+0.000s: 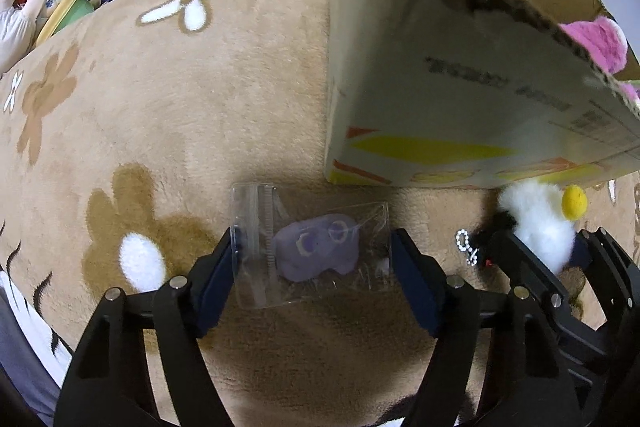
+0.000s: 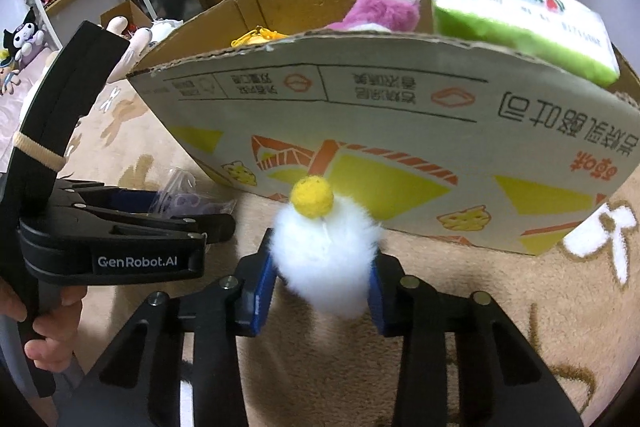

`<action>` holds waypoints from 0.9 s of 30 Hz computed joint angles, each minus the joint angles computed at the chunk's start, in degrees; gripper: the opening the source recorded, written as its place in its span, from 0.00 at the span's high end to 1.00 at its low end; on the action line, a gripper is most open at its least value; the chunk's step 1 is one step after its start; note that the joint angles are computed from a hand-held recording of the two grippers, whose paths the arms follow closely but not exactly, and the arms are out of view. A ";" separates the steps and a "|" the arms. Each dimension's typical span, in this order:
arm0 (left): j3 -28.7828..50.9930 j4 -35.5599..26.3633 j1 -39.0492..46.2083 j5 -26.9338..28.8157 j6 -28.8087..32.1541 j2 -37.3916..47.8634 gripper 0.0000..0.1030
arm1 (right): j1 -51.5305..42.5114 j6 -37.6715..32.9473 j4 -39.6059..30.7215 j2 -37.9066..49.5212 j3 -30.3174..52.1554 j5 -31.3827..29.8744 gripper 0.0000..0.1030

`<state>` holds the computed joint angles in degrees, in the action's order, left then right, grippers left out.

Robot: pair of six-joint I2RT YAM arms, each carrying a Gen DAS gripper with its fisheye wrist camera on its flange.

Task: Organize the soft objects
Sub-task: 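Grasp the clear bag with purple toy with the left tool while the right tool grasps the white chick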

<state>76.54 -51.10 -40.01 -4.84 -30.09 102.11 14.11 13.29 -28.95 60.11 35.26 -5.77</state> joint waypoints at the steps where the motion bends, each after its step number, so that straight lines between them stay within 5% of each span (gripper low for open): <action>1: -0.14 -0.05 -0.08 -0.20 0.02 -0.25 0.30 | 0.23 0.25 0.10 0.22 0.12 0.21 0.61; 27: -4.22 -2.24 -1.59 0.43 -4.09 -9.59 0.42 | -3.36 3.22 -11.72 -12.30 1.30 5.99 0.64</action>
